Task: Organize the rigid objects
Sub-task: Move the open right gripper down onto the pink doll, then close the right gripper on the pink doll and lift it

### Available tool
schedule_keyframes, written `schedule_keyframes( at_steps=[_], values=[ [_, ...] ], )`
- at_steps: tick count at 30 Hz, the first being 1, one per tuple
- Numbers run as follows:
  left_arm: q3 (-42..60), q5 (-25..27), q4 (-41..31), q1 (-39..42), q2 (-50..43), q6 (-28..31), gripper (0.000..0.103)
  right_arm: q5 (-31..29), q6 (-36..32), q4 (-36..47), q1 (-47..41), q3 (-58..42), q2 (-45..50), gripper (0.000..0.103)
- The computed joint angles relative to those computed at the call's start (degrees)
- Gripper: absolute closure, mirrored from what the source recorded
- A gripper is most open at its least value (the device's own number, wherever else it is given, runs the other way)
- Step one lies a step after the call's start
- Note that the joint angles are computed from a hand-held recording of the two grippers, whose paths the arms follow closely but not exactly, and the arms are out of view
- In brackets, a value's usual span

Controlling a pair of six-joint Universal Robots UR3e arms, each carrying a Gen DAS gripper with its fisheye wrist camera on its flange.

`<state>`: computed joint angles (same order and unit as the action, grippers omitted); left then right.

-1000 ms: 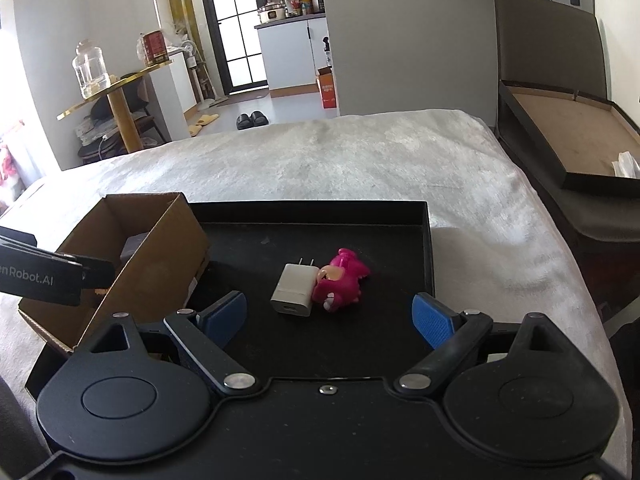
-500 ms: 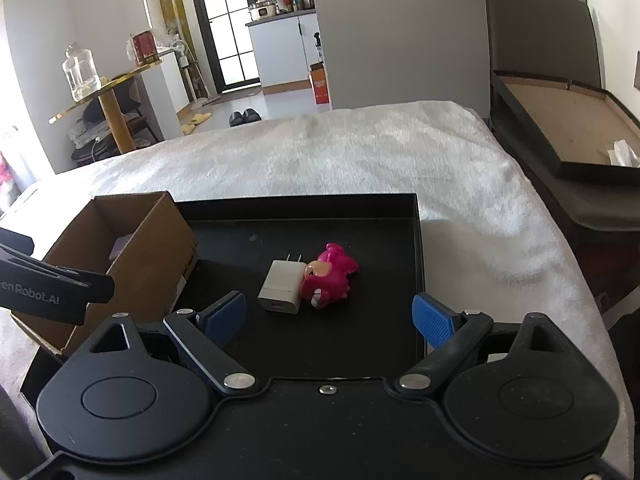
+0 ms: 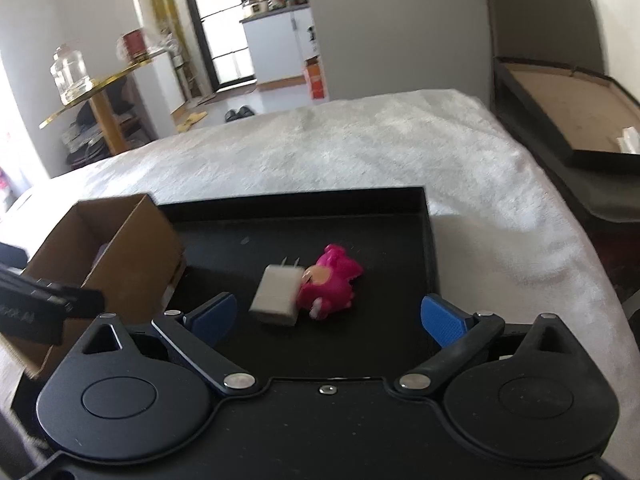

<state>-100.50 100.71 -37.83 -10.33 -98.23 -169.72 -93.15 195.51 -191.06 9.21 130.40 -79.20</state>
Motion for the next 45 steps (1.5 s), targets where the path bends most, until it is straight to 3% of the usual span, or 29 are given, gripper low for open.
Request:
schedule_keyframes(
  at_steps=[3, 21, 22, 24, 45],
  values=[
    [0.0, 0.3, 2.0, 0.4, -0.8, 1.1, 0.001, 1.0, 0.8, 0.3, -1.0, -1.2, 1.6, 0.026],
    [6.3, 3.8, 4.3, -0.7, -9.0, 4.1, 0.001, 1.3, 3.2, -0.5, -0.6, -9.6, 12.7, 0.048],
    [6.3, 3.9, 4.5, -0.8, -9.0, 4.0, 0.001, 1.3, 3.0, -0.7, -0.7, -9.7, 13.1, 0.051],
    [6.3, 3.9, 4.9, -0.9, -9.2, 3.6, 0.001, 2.5, 2.8, 0.2, -1.4, -9.6, 13.2, 0.065],
    [1.3, 3.6, 0.7, -2.1, -2.0, 2.1, 0.001, -1.7, 1.9, 9.9, -0.4, -1.1, 1.1, 0.066]
  ],
)
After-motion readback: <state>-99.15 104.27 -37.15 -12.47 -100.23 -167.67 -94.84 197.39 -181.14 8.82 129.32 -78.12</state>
